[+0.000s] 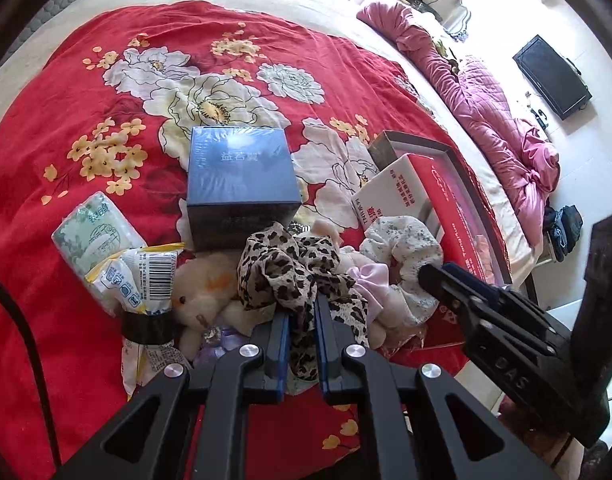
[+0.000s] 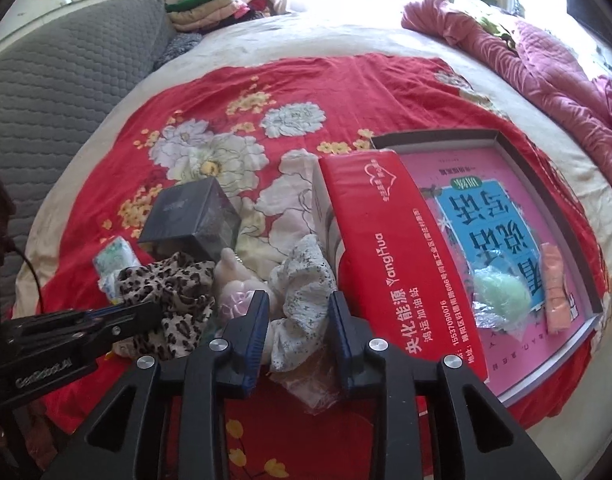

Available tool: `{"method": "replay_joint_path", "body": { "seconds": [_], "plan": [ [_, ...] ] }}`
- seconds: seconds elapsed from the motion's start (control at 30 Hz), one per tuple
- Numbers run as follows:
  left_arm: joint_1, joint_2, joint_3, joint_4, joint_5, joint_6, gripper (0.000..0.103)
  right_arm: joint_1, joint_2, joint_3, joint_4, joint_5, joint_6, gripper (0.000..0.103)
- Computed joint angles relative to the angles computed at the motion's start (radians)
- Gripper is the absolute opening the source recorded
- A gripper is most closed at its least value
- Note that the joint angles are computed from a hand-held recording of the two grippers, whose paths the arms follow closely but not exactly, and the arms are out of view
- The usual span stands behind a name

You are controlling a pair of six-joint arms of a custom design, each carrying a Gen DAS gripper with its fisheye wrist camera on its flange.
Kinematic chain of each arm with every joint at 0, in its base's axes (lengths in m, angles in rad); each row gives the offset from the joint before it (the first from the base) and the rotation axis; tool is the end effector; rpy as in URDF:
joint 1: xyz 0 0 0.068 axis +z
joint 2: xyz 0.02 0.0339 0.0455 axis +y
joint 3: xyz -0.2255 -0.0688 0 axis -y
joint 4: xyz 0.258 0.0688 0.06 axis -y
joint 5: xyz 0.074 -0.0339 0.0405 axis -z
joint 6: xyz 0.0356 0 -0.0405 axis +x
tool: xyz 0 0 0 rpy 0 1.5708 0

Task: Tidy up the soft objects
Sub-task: 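Grasp the leopard scrunchie with the left tool while the right tool grasps the white floral scrunchie, then carry both scrunchies toward the pink book tray with both tools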

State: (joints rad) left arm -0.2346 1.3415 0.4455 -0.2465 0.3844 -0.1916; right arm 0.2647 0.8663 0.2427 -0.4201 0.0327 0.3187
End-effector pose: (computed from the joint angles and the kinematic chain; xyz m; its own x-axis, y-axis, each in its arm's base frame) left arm 0.2121 -0.0644 0.0718 -0.9384 0.0428 -0.3428 0.1918 0.8899 -0.4140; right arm 0.1678 0.0443 0.0887 -0.8691 0.0889 -0.4865 0.0281 0.9910 0.1308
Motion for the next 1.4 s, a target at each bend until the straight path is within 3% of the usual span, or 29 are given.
{"method": "replay_joint_path", "body": {
  "seconds": [0.3, 0.37, 0.43, 0.5, 0.6, 1.0, 1.4],
  "plan": [
    [0.0, 0.024, 0.011, 0.008, 0.008, 0.009, 0.012, 0.077, 0.371, 0.115, 0.168, 0.082, 0.091, 0.031],
    [0.001, 0.027, 0.012, 0.01, 0.011, 0.009, 0.012, 0.099, 0.39, 0.114, 0.205, 0.126, 0.102, 0.027],
    [0.002, 0.029, 0.013, 0.012, 0.011, 0.009, 0.012, 0.071, 0.383, 0.107, 0.219, 0.108, 0.103, 0.01],
    [0.004, 0.032, 0.012, 0.017, 0.013, 0.01, 0.012, 0.035, 0.361, 0.092, 0.23, 0.071, 0.083, 0.003],
    [0.007, 0.011, 0.004, 0.014, 0.015, 0.007, 0.012, -0.011, 0.233, 0.039, 0.212, 0.027, 0.053, 0.002],
    [-0.013, -0.231, 0.008, -0.138, -0.008, -0.008, 0.012, -0.153, -0.326, 0.01, -0.145, -0.09, -0.047, 0.002],
    [-0.16, -0.456, 0.046, -0.305, -0.13, -0.082, 0.012, -0.409, -0.621, 0.091, -0.447, -0.225, -0.194, 0.002]
  ]
}}
